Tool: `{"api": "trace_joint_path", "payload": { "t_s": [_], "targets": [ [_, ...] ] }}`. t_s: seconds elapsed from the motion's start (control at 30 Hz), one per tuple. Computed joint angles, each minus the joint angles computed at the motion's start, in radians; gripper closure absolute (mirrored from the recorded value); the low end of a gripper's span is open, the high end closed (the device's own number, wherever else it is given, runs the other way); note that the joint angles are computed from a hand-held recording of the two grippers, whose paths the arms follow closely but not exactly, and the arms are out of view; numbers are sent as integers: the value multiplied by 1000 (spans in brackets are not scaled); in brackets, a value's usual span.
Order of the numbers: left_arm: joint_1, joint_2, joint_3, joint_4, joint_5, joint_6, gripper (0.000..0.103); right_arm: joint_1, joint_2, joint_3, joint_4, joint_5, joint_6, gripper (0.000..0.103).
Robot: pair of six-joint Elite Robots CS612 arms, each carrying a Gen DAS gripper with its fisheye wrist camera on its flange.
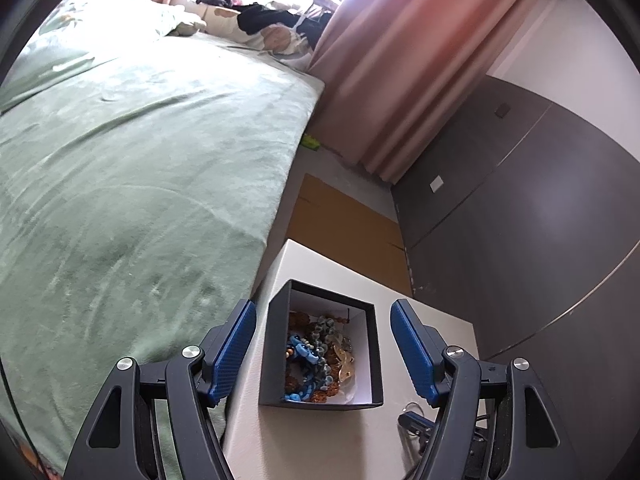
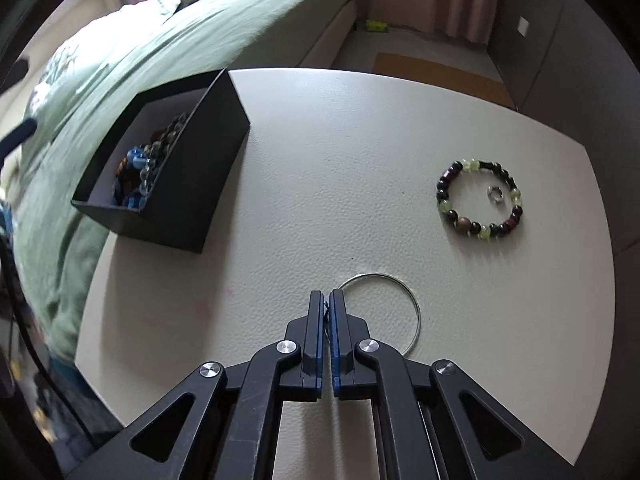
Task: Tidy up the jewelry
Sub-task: 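Carry the silver hoop to the black box and open the right tool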
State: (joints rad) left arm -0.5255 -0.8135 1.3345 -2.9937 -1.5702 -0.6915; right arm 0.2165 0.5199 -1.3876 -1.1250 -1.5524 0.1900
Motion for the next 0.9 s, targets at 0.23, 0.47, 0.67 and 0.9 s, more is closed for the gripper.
{"api": "trace_joint_path", "payload": {
  "t_s": [0.23,0.47,0.67,0.9],
  "targets": [
    [11,-7,11,-28,-13,-21,31,-16,8,-29,-119,110,94,99],
    [24,-9,14,-45,-11,-66,15,0,-20,6,-301,195,118,99],
    [39,-10,15,-42,-26,-93,10,17,-71,103,-361,209,97,99],
    [46,-14,26,-62,-14,-121,7,25,-98,171,-392,218,92,99]
  ]
}}
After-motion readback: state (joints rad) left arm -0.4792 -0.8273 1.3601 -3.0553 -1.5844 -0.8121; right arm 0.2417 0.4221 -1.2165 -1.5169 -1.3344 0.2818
